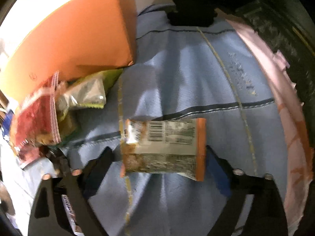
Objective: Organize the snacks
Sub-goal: 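Carry both packs over the box and open both tools to drop them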
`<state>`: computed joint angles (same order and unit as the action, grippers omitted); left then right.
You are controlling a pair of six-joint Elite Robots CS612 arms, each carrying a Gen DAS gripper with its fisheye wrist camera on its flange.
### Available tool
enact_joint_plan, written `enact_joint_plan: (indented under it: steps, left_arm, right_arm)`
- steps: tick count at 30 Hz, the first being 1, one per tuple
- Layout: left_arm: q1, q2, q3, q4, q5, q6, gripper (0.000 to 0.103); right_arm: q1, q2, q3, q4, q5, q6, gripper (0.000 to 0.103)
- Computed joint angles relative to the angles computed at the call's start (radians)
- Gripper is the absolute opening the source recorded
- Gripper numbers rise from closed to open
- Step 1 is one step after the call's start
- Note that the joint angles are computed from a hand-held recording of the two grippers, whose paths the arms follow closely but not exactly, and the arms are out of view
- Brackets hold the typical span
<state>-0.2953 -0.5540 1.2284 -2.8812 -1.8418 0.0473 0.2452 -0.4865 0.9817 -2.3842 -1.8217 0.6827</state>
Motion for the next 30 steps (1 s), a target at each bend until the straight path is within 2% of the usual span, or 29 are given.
enact_joint_plan:
  steps: [2, 6, 13, 21, 25, 30]
  left_arm:
    - [-0.002, 0.001, -0.002, 0.007, -0.001, 0.000, 0.068]
    - [-0.006, 0.000, 0.001, 0.009, -0.001, 0.014, 0.068]
    - [-0.004, -0.001, -0.002, -0.023, -0.015, 0.005, 0.068]
    - [0.003, -0.013, -0.019, -0.129, -0.054, -0.011, 0.068]
    - [0.007, -0.014, -0.066, -0.159, -0.072, -0.020, 0.068]
    - [-0.001, 0.012, -0.191, -0.159, -0.063, 0.005, 0.068]
  right_arm:
    - [0.001, -0.005, 0.009, -0.011, -0.002, -0.003, 0.066]
    - [0.020, -0.007, 0.002, -0.006, -0.062, -0.102, 0.063]
    - [0.037, -0.070, 0.101, -0.193, -0.102, -0.091, 0.063]
    - [0.061, -0.138, 0.146, -0.396, -0.148, -0.175, 0.063]
    - [0.073, -0.157, 0.117, -0.476, -0.161, -0.240, 0.063]
    - [0.080, -0.159, 0.051, -0.522, -0.174, -0.331, 0.063]
